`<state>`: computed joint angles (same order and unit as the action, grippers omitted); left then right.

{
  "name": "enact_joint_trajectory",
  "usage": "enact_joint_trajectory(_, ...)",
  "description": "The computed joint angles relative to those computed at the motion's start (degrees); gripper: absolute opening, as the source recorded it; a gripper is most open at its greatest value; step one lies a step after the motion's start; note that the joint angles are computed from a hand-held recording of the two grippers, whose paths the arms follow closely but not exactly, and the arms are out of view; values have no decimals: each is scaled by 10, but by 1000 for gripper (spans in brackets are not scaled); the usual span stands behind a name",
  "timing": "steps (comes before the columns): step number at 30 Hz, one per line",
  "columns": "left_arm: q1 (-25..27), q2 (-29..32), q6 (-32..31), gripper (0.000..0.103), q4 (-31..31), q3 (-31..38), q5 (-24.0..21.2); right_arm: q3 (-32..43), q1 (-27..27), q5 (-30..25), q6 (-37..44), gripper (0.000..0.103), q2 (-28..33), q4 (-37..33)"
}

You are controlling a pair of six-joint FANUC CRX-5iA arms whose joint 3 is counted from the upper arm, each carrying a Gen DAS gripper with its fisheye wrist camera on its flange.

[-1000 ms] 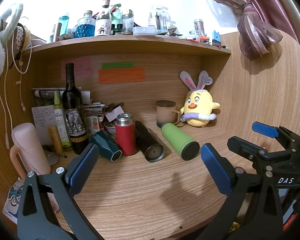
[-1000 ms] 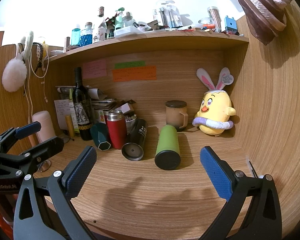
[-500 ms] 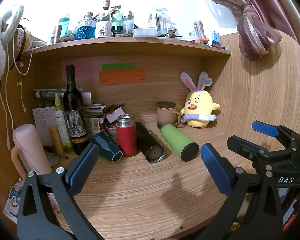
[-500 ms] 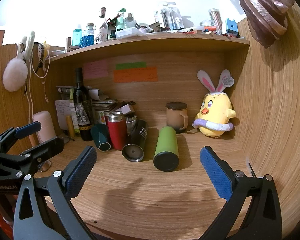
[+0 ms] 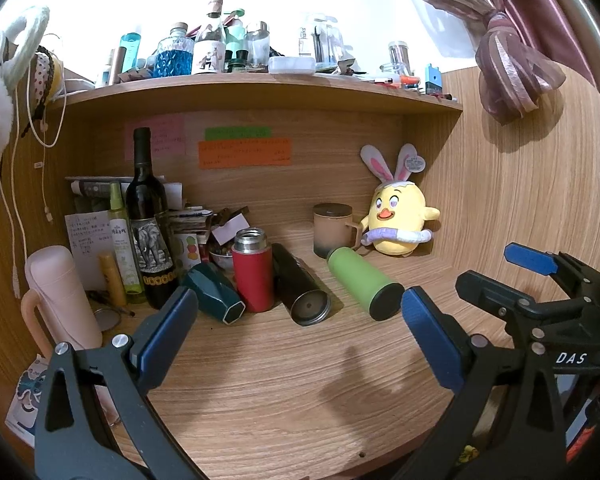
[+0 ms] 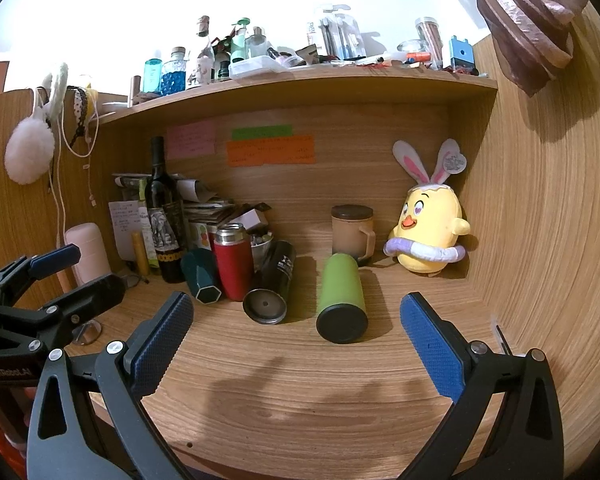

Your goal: Flip cup upside down

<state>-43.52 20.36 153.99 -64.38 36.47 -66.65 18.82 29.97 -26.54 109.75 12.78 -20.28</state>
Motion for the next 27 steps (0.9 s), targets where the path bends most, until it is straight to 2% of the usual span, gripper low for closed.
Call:
enact_joint_trajectory(10, 5, 4, -4, 103, 7, 5, -4, 8, -5, -6, 6, 103, 4, -8)
enact_joint_trajectory(15, 19, 14, -17, 103, 30, 18, 5, 16, -11, -9, -3, 103, 12, -9)
enact_joint_trajectory(17, 30, 22, -30, 103, 52, 29, 13, 14, -13, -6, -12, 103, 15, -1)
enact_joint_trajectory(21, 61, 26, -60, 103, 106, 27, 75, 10, -20, 3, -35, 103, 21, 23)
enact_joint_trajectory(24, 91, 53, -107, 103, 170, 63, 94, 12, -29, 5, -54, 103, 28, 38)
enact_joint_trajectory(27, 115, 89, -146, 103, 226, 110, 93, 15, -39, 4, -67, 103, 36, 46)
